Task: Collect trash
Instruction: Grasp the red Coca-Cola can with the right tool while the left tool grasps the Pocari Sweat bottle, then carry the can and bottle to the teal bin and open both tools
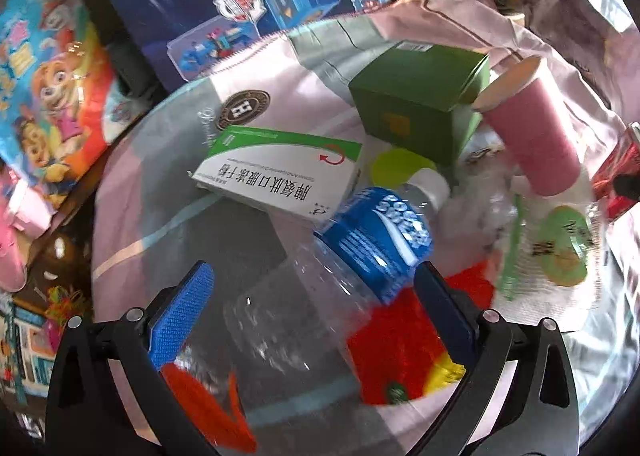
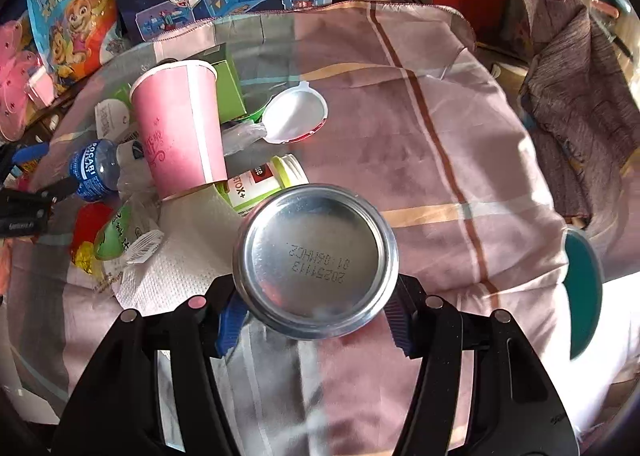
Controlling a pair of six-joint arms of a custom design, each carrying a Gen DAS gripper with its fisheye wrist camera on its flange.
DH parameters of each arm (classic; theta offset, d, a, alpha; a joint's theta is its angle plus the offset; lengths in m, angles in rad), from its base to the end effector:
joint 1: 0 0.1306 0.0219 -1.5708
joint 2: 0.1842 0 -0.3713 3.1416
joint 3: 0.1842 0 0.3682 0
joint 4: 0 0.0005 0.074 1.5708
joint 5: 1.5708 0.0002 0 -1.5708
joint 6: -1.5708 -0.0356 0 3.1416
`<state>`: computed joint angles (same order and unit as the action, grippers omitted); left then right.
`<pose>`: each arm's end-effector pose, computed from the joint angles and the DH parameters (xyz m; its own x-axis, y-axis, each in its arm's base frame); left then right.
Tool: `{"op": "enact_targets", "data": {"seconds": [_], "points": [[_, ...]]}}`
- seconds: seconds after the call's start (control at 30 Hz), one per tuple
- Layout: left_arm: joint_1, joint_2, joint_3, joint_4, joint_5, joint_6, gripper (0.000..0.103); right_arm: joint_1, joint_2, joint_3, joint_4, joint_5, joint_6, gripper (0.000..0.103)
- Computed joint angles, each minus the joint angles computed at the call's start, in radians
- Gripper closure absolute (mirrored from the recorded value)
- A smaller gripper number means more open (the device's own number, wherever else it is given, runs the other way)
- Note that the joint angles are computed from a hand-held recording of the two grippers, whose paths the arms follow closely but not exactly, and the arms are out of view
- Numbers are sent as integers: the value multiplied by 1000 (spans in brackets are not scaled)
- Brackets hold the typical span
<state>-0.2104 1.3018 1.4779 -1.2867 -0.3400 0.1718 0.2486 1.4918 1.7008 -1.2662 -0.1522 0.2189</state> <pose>0.3941 -0.0725 0.4686 -0.8722 0.0215 -0.4887 -0.0985 0.9709 0.2185 0.4588 0.1215 0.4810 -0.7556 -0.4132 -0.5083 -0.4912 0.8708 0.0222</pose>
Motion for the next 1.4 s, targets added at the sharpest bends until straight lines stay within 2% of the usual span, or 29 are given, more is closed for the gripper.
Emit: {"op": "enact_targets", "data": {"seconds": [0.07,0.2,0.3,0.33,0.43,0.53,0.67,0.7,0.73,0.8,0.83,1.0,1.07,1.17,1.3,1.4], "points": [[20,5,-9,12,59,-25,3,6,-1,10,-12,21,-4,46],[4,-5,-51,38,116,-35,5,17,-3,18,-27,56,-24,46],[-21,-23,-77,50,163,2,29,22,-4,18,-36,73,-29,46],[-23,-28,-84,38,217,26,41,23,-2,22,-42,75,-31,46],[-39,-45,-96,46,254,48,41,26,0,22,-46,92,-32,46],[-32,-32,-79,41,227,72,39,26,0,21,-48,97,-39,46],[-23,9,-38,20,207,98,20,20,-9,13,-49,96,-39,47],[-25,19,-31,19,204,98,19,17,-10,13,-51,92,-39,47],[-27,25,-28,16,202,100,19,13,-12,13,-50,88,-39,47],[-32,42,-16,-4,188,129,38,3,-18,12,-42,78,-37,47],[-34,32,-17,-10,197,146,37,-1,-21,13,-41,73,-34,47],[-64,-8,5,-33,115,243,37,-41,-31,24,-33,31,-28,47],[-105,-28,41,-59,60,278,37,-69,-33,31,-29,7,-21,47],[-184,-25,125,-87,30,309,37,-117,-36,47,-29,-33,-17,47],[-289,57,256,-93,17,312,37,-219,-32,85,-36,-83,-1,47],[-376,182,392,-71,51,294,37,-324,-6,135,-42,-106,13,47]]}}
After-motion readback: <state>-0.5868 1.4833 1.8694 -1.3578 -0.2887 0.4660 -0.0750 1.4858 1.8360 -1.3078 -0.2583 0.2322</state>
